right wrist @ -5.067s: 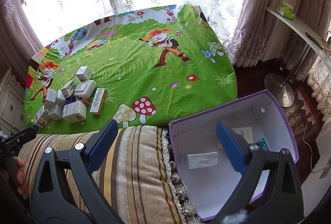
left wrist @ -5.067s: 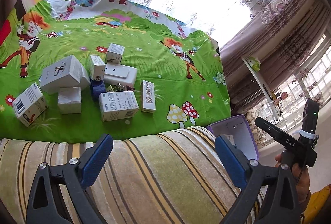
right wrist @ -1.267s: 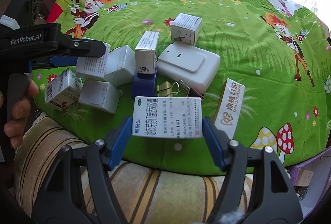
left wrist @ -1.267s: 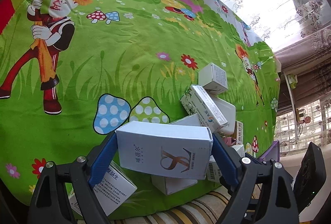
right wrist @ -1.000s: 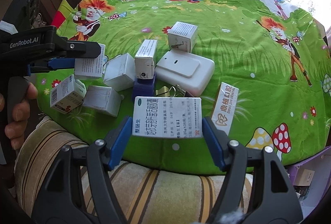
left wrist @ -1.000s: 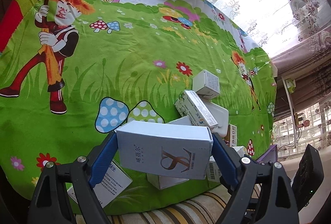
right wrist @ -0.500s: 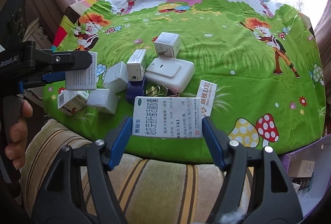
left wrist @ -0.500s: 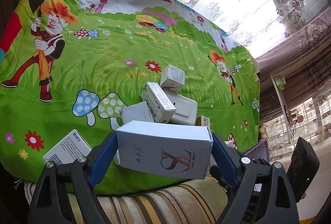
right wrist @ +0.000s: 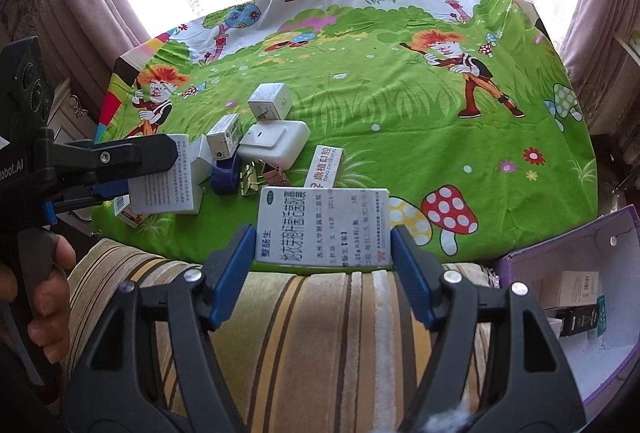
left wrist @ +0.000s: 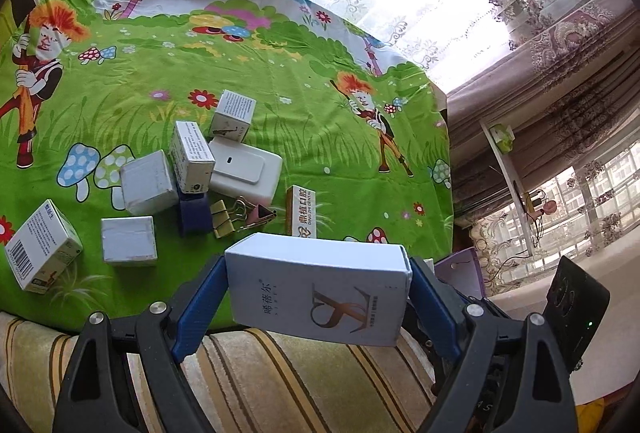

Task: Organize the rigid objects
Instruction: 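Carry both boxes into the purple-rimmed storage box and open both tools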

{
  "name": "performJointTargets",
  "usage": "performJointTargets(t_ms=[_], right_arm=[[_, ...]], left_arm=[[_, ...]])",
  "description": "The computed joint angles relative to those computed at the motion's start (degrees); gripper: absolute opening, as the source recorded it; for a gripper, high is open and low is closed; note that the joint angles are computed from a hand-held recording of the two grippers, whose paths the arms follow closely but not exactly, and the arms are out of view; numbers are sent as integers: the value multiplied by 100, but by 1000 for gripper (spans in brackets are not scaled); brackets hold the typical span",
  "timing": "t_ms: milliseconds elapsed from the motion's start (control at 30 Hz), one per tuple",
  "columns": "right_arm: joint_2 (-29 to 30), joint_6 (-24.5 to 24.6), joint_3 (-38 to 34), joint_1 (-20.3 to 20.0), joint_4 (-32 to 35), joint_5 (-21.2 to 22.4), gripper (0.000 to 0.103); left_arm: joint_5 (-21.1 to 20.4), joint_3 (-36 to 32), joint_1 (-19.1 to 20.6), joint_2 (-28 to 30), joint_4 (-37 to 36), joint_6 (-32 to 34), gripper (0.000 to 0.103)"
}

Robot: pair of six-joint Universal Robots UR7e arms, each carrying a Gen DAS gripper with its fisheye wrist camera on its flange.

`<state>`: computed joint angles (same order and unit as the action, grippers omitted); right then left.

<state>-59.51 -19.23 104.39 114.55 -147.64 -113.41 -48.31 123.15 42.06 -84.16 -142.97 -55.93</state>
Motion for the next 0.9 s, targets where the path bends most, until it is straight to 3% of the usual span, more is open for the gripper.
performJointTargets(t_ms=[433, 900], right_arm=[[-998, 75, 370, -544, -303, -243, 72], [-1413, 148, 317, -1101, -931, -755, 72]], left_arm=[[-749, -474, -179, 1315, -935, 563, 89], [-1526, -1430, -76, 2649, -1336, 1128, 89]])
